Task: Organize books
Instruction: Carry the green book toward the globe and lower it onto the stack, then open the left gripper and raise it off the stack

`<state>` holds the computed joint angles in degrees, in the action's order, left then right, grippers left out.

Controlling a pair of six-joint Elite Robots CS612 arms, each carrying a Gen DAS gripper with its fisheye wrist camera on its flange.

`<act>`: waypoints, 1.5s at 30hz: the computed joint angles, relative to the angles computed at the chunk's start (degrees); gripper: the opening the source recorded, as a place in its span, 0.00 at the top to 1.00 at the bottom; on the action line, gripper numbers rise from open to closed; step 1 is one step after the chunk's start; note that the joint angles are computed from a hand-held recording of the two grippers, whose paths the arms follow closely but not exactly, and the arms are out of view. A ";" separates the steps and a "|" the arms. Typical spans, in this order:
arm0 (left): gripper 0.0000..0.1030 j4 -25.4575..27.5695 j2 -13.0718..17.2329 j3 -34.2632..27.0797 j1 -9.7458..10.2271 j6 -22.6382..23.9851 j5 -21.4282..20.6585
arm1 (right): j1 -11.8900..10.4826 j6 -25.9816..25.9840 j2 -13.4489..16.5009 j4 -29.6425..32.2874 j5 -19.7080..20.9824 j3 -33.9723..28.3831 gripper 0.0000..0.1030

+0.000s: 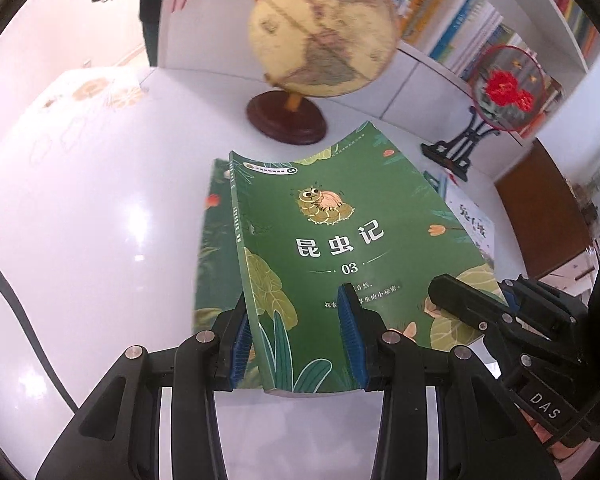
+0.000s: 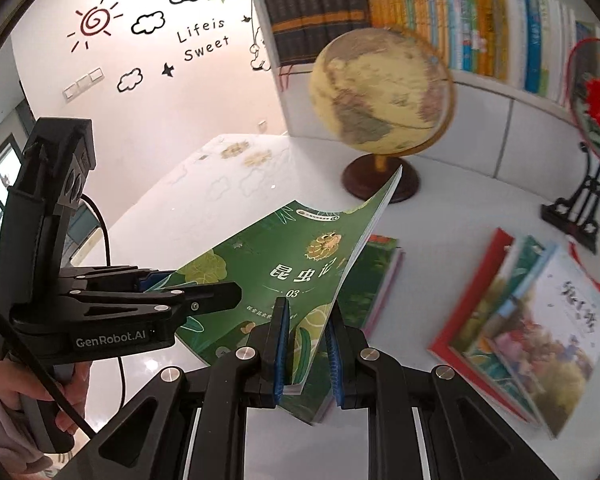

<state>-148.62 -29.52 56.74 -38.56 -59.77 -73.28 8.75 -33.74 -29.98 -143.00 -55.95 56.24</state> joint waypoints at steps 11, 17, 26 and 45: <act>0.64 -0.36 0.50 1.67 1.23 -2.98 -4.32 | 1.03 6.24 2.84 8.01 -4.31 -4.11 0.82; 0.64 4.60 1.28 0.60 1.28 -6.22 -5.64 | 1.18 8.93 4.79 14.89 -6.51 -7.50 0.82; 0.62 6.24 1.18 0.62 1.16 -7.96 -4.79 | 1.02 10.82 7.23 22.11 -5.96 -12.21 0.81; 0.52 15.53 3.44 -6.90 0.06 -10.08 -3.80 | -0.62 5.93 5.10 18.55 -9.89 -8.95 0.71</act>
<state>-133.09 -26.08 49.84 -38.51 -69.85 -77.08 8.13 -27.80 -24.88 -124.46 -65.85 47.28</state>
